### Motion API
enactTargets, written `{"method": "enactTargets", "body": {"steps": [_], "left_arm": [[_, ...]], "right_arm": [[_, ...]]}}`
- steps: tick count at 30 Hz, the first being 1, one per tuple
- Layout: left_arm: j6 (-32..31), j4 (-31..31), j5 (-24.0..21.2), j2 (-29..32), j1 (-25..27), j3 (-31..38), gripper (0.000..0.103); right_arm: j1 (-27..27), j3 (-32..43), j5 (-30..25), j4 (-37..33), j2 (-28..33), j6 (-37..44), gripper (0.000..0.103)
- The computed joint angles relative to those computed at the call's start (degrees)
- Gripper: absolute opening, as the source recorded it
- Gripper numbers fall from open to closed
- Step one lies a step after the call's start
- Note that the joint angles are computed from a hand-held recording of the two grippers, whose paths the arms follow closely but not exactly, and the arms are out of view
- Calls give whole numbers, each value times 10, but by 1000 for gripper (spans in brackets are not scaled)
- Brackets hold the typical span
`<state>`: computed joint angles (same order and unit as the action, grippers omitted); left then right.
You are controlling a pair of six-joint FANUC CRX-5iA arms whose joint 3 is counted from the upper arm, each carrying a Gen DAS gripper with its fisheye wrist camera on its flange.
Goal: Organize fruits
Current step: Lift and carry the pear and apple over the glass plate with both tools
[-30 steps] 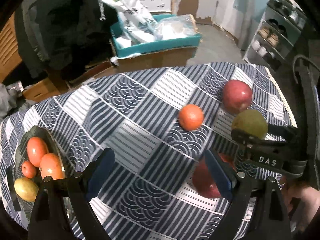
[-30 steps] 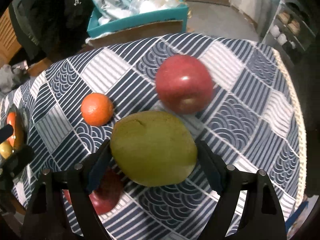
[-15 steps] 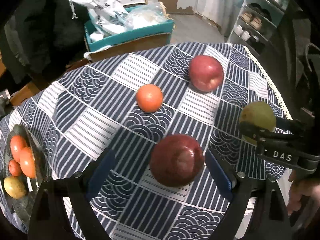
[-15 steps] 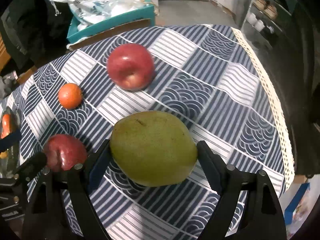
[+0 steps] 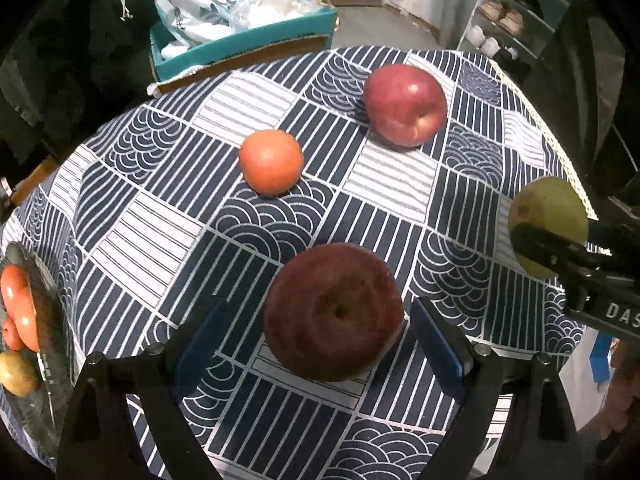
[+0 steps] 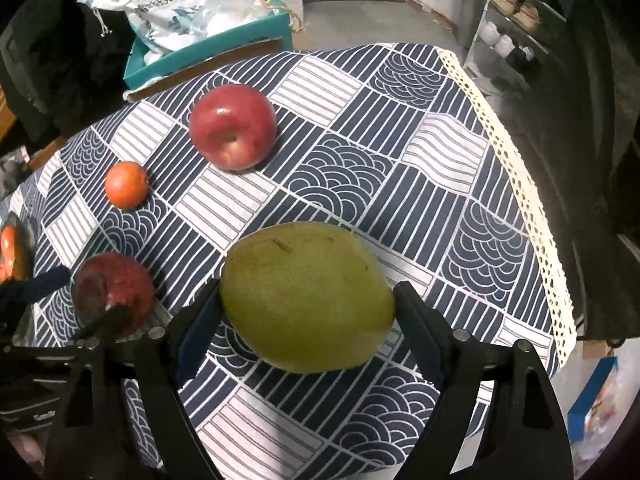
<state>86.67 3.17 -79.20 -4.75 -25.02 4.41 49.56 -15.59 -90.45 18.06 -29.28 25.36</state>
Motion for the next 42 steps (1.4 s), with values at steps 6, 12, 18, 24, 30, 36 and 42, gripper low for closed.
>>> {"method": "enactTargets", "body": {"steps": [6, 12, 18, 24, 30, 36, 42], "left_arm": [[3, -5, 7, 0, -1, -9, 93], [-10, 6, 15, 1, 2, -17, 85], [-20, 13, 23, -4, 1, -23, 74], [-12, 14, 21, -15, 13, -31, 74], [-8, 14, 21, -26, 34, -31, 74], [-11, 24, 18, -43, 56, -27, 74], [-17, 29, 16, -59, 75, -19, 74]], "right_arm": [[1, 1, 3, -1, 8, 8, 84], [4, 4, 11, 2, 14, 15, 84], [9, 6, 14, 7, 18, 17, 84], [19, 9, 15, 18, 20, 18, 84], [35, 14, 18, 38, 23, 15, 84], [51, 22, 28, 63, 22, 12, 84], [70, 33, 37, 90, 29, 13, 84]]}}
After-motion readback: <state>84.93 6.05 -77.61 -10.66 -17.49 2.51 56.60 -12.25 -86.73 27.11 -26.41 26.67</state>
